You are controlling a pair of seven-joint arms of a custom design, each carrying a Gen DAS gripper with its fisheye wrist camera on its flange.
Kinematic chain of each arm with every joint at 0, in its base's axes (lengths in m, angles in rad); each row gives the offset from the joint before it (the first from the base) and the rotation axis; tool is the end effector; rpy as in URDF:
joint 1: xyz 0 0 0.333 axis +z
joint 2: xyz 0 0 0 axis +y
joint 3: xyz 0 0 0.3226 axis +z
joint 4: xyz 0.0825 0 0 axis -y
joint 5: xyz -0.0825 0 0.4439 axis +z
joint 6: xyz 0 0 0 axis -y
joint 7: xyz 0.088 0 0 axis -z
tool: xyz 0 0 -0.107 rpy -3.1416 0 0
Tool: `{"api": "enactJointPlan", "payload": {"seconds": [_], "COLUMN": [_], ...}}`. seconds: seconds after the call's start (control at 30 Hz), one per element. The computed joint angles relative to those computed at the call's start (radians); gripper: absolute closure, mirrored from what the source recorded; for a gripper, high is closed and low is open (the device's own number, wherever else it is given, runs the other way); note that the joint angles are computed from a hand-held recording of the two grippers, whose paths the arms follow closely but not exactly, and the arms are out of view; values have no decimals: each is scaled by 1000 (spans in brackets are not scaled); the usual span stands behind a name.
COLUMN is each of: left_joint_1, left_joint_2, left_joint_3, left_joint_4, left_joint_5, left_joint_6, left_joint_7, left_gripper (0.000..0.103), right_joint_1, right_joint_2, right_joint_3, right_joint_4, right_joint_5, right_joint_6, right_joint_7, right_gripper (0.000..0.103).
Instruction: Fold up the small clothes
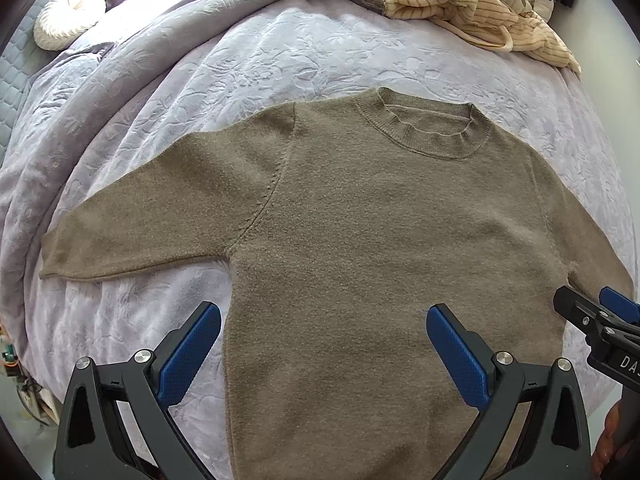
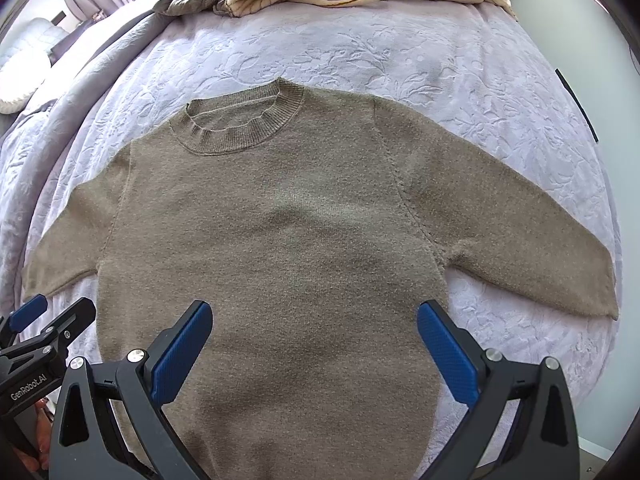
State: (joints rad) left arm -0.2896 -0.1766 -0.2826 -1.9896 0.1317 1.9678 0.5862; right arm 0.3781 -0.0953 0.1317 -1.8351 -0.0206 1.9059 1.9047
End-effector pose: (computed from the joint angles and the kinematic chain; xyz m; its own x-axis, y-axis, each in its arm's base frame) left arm 0.4882 -0.3137 0.5433 0.3602 -0.9327 0.0207 -0.9073 -0.3554 -0.2246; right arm 0.5297 0.2975 0.5772 0.1823 -0.9830 -0.0229 -0.9703 -0.1761 -0.1660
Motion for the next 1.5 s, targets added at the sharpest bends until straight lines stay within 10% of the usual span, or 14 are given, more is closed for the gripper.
{"api": "enactJointPlan", "payload": {"seconds": [1.5], "left_joint_1": [8], "left_joint_2": [4], "left_joint_3": [12], "left_joint_4": [-32], "left_joint_5": [-38], "left_joint_6": [31], "left_joint_7": [12], "left_gripper": [0], "right_joint_1": [15], "right_joint_2": [49], "right_joint_3": [3], "right_joint_4": [22], "right_joint_5": [-28], "right_joint_6": [-11], "right_joint_7": [-14], "right_gripper": [1]}}
